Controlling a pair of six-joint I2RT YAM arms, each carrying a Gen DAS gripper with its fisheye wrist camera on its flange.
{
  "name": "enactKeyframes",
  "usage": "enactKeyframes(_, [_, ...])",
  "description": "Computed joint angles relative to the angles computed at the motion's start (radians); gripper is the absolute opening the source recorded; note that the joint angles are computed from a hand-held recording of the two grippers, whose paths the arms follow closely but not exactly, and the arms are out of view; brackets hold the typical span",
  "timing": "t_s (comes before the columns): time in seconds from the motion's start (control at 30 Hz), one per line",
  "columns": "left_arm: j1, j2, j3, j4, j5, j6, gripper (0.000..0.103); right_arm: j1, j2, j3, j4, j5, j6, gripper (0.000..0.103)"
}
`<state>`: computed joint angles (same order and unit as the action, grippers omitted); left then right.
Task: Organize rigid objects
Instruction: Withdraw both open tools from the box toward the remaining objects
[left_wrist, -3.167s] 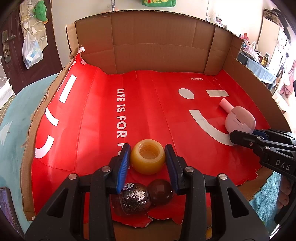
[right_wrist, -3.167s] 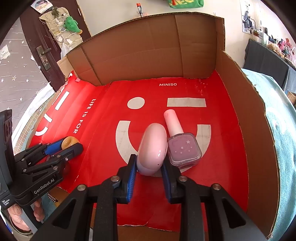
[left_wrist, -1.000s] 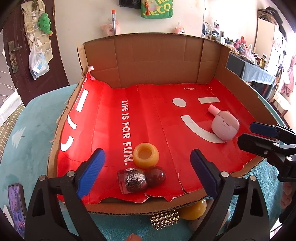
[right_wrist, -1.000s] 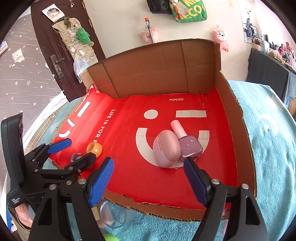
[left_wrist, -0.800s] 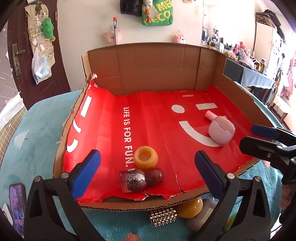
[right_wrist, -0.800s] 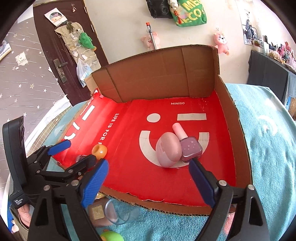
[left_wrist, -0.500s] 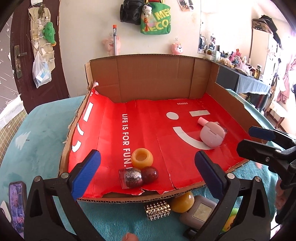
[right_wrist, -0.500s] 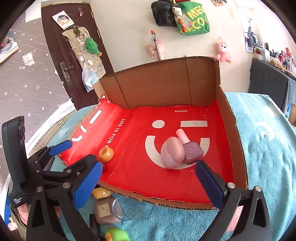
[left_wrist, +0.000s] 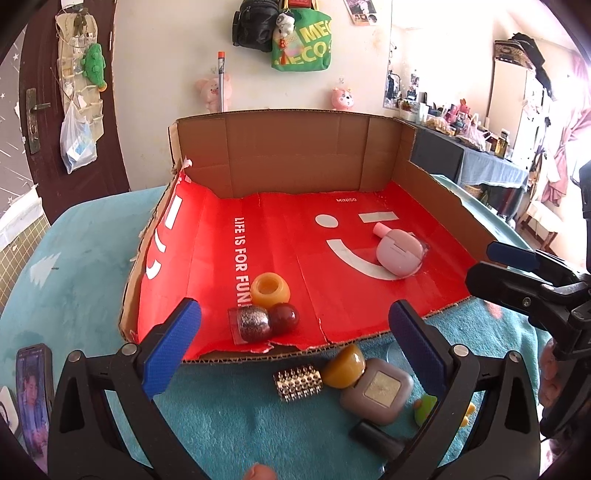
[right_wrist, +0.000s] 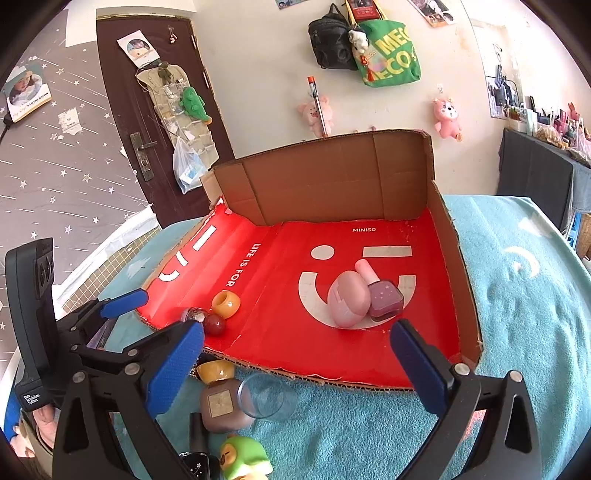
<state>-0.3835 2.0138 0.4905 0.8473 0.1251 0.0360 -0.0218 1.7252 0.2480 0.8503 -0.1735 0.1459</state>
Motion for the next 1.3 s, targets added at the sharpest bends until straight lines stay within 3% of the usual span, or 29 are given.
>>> enactKeyframes(0.8, [-0.01,-0.035,-0.151,0.114,-0.039,-0.03,0.103,0.127,0.067,-0.171,0.251,0.163,0.018,0.103])
enactKeyframes(1.3, [-0.004,-0.005,-0.196,0.165,-0.018,-0.044,0.103,0.154,0.203,-0.234,0.437,0.182,0.024,0.103])
